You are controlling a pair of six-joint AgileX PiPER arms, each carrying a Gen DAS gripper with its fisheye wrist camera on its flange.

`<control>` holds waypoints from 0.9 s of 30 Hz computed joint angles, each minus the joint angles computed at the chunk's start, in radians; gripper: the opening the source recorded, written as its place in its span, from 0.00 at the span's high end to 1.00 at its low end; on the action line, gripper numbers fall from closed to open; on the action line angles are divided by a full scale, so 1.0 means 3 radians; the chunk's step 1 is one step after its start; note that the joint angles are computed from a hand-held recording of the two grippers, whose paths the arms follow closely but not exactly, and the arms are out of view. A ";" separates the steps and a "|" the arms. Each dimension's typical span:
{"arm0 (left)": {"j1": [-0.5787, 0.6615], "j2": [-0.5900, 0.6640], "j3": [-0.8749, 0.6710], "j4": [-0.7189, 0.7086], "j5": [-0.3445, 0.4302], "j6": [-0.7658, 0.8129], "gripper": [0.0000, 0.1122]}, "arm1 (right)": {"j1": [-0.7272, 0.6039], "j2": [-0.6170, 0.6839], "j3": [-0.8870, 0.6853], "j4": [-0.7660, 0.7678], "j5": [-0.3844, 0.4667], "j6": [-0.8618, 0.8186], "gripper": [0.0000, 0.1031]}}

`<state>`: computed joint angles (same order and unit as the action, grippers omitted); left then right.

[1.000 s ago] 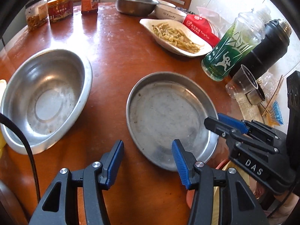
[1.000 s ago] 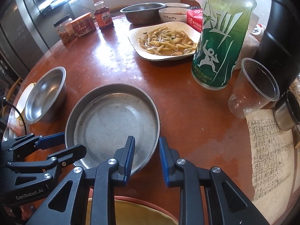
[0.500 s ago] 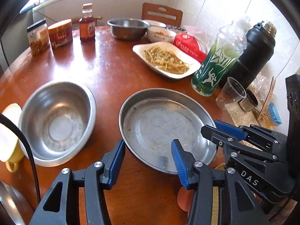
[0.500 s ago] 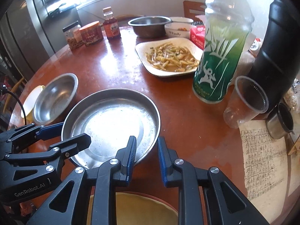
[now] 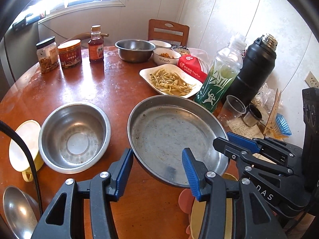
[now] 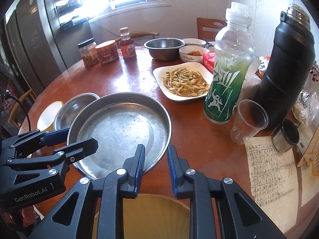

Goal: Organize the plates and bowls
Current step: 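Grasp the grey metal pan rim with the right gripper, then lift the grey pan and lower it onto the yellow shell plate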

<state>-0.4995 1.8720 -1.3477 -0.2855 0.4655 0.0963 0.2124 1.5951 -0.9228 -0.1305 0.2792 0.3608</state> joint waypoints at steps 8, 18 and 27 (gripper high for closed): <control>-0.0054 -0.0268 0.0270 -0.0018 -0.0106 0.0000 0.54 | 0.0096 -0.0333 0.0236 -0.0383 -0.0021 0.0412 0.77; -0.0240 -0.0600 0.0610 0.0213 -0.0270 -0.0247 0.54 | 0.0189 -0.0741 0.0553 -0.0855 0.0006 0.0910 0.77; -0.0401 -0.0774 0.0809 0.0451 -0.0350 -0.0471 0.54 | 0.0246 -0.1081 0.0856 -0.1088 -0.0004 0.1233 0.77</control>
